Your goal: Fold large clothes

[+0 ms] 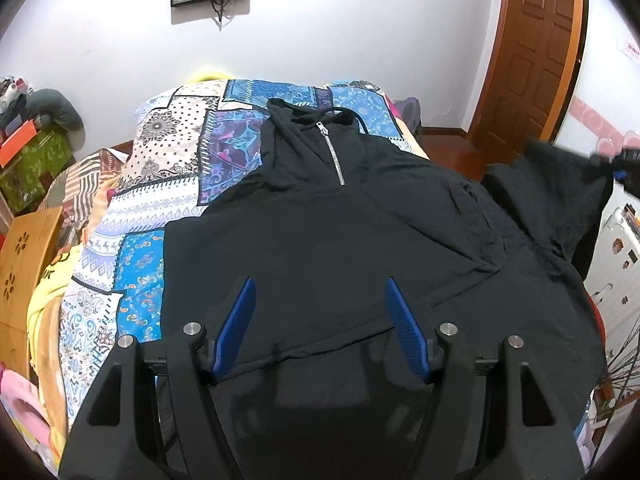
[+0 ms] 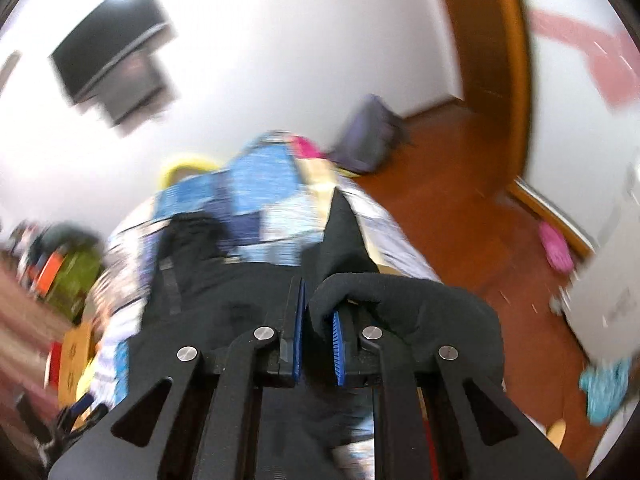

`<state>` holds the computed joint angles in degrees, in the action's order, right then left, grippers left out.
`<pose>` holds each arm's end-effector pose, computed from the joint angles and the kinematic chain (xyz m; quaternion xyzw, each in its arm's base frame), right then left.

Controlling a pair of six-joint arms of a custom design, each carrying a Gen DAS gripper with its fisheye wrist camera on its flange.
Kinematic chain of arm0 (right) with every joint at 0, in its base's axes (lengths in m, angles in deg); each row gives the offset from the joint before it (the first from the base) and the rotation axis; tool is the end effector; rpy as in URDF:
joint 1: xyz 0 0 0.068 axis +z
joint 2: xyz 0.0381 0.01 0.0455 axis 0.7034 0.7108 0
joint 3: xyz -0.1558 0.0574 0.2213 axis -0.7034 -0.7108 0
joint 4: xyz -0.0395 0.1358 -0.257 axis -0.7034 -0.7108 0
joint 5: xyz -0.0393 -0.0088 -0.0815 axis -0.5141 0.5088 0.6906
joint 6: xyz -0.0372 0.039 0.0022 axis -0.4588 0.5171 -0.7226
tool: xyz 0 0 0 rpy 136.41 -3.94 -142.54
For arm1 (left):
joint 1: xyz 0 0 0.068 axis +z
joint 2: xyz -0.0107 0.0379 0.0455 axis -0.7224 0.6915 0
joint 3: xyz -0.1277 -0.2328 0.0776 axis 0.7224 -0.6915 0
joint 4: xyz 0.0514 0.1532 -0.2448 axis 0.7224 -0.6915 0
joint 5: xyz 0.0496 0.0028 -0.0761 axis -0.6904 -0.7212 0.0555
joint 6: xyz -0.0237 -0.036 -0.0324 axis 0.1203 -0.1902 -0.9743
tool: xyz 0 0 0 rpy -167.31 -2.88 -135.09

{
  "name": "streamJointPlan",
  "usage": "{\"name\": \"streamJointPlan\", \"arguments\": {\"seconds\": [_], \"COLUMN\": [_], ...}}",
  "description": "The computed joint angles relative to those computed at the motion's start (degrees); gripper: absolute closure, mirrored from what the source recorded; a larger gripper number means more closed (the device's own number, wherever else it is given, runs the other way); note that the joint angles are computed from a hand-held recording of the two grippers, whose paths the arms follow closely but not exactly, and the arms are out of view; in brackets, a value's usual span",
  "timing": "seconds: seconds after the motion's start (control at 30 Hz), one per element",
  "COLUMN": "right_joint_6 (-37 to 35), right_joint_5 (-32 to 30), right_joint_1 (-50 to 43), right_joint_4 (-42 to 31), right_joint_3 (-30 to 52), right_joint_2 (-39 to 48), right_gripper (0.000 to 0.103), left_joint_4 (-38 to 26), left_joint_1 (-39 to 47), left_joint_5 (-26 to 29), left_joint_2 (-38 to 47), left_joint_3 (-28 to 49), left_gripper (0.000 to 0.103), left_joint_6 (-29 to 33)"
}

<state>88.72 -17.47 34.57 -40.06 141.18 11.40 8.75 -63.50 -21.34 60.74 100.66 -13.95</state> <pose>0.2676 -0.0355 0.3552 0.0685 0.9063 0.1499 0.3892 0.2971 -0.0865 0.2047 0.0081 0.9200 -0.0314 0.3906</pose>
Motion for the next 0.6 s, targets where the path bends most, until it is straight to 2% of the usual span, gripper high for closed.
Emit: {"name": "streamJointPlan", "arguments": {"seconds": [0.1, 0.23, 0.37, 0.5, 0.6], "right_joint_6": [-0.73, -1.24, -1.28, -1.39, -0.75], "right_joint_5": [0.37, 1.73, 1.75, 5.15, 6.78], "right_joint_1": [8.28, 17.46, 23.37, 26.93, 28.04], "right_joint_4": [-0.48, 0.87, 1.41, 2.27, 2.8], "right_joint_3": [0.29, -3.88, -8.14, -10.74, -12.88], "right_joint_2": [-1.28, -0.77, 4.02, 8.81, 7.14], "right_gripper": [0.092, 0.092, 0.092, 0.092, 0.092], "left_joint_4": [0.02, -0.26, -0.73, -1.29, -1.57], "left_joint_1": [0.58, 1.34, 1.8, 2.14, 2.08], "left_joint_5": [0.37, 0.63, 0.57, 0.19, -0.21], "left_joint_2": [-1.41, -3.34, -5.17, -5.88, -6.22], "left_joint_3": [-0.89, -2.06, -3.3, -3.96, -4.46], "left_gripper": [0.037, 0.037, 0.037, 0.037, 0.037], "left_joint_6": [-0.31, -0.62, -0.84, -0.86, -1.3]}}
